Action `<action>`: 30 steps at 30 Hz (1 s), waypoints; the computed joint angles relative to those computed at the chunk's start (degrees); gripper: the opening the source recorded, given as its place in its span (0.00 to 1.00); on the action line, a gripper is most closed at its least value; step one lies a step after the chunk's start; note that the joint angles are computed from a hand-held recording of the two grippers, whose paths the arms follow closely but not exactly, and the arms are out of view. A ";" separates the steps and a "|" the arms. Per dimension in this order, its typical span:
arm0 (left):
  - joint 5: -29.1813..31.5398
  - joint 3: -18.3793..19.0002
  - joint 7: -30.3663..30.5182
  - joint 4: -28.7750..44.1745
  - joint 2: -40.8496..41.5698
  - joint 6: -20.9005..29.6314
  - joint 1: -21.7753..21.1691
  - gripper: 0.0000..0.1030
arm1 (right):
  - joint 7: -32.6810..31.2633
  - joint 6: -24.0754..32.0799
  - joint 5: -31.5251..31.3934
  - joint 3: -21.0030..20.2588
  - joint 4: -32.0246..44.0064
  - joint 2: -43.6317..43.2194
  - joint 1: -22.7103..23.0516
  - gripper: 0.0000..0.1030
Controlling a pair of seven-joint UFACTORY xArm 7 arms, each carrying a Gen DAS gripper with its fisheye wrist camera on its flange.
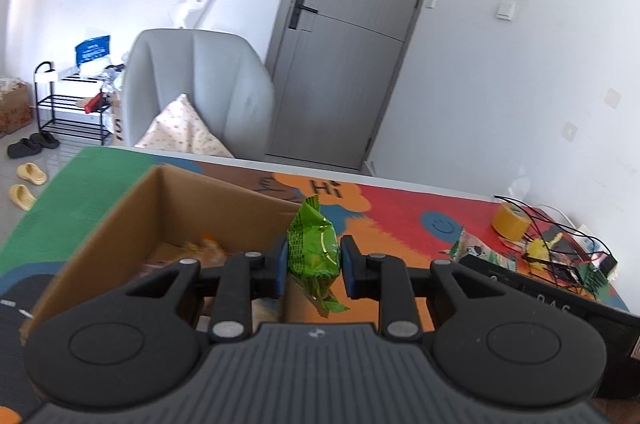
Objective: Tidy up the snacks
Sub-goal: 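Carry both green packets with both tools over the box, then open the left tool dropping its packet while the right tool drops its packet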
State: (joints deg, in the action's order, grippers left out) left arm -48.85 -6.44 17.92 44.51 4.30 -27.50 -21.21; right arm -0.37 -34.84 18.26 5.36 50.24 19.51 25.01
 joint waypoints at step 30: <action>15.27 -1.62 -13.52 -14.73 -13.29 5.44 15.94 0.29 | -6.66 6.68 2.05 -1.29 12.83 6.42 11.77 0.49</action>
State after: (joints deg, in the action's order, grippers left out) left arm -33.58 -8.06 4.40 29.78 -8.99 -22.05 -5.27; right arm -7.02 -28.17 20.31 4.07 63.07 25.93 36.78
